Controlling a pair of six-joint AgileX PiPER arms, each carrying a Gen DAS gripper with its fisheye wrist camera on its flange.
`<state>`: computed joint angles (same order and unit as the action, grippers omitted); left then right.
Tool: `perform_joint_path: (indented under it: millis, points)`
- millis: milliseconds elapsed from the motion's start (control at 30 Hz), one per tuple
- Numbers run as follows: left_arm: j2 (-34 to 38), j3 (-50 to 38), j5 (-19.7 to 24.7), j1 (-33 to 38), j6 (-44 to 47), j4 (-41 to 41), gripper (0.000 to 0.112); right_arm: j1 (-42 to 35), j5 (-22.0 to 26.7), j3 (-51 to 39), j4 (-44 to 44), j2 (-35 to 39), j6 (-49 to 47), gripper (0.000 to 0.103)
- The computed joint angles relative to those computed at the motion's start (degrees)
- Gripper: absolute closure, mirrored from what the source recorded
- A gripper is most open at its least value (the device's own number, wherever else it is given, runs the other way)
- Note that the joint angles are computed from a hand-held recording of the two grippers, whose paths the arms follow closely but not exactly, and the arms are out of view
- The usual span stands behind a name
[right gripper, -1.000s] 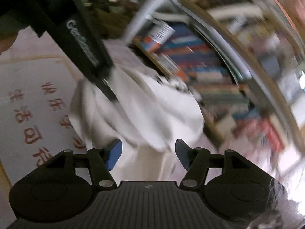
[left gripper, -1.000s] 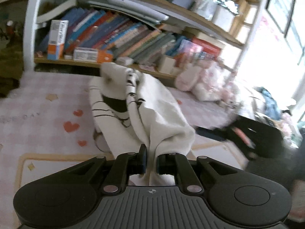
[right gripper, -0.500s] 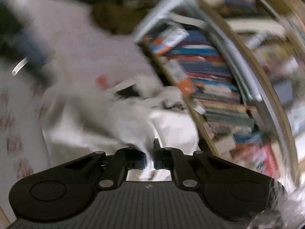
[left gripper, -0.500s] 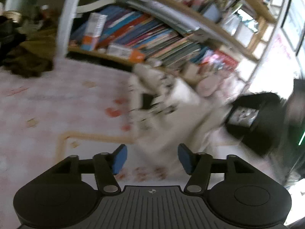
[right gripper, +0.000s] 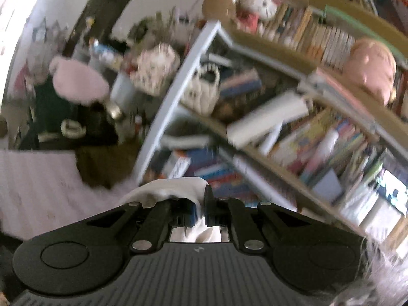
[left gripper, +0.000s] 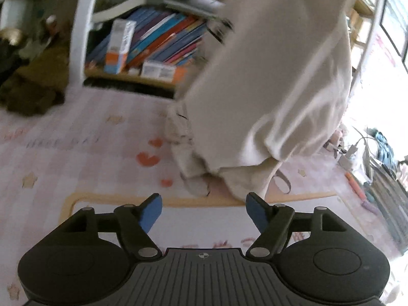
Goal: Fold clothes
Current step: 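Lift the cream shirt with both grippers and shake it out in the air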
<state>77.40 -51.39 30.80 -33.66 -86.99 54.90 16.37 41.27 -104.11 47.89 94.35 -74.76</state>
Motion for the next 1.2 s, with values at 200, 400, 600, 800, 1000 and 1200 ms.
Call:
perform_joint_path:
  millis: [200,400,600,800,1000,1200]
  points:
    - [4.7,-4.5,7.3,-2.9,-2.3,7.6,0.033,-0.6,2.0,-5.2,6.8,-0.7,-0.2,0.097]
    - [3.7,-1.2,0.1,1.3,-10.6,10.9,0.044,-1.8,-1.6,-9.1,-4.0,3.0,14.8,0.097]
    - [-6.2,8.2,-12.4,12.8,-21.7,9.7,0.105,-3.4,-3.6,-3.7,-18.0,4.0,25.1,0.097]
    - [-22.9,9.3,-10.9,16.8,-13.8,6.8,0.105,-6.9,-5.9,4.1,-12.5,-0.4,21.0,0.097]
    - [-30.2,-2.3,-7.9,9.8,3.6,7.8,0.105,-14.0,-4.6,4.1,10.6,-6.9,8.5,0.097]
    - [-31.1,-12.0,-9.6,4.3,-4.8,31.0,0.104,-27.4,8.5,-1.1,44.9,-8.8,-6.2,0.097]
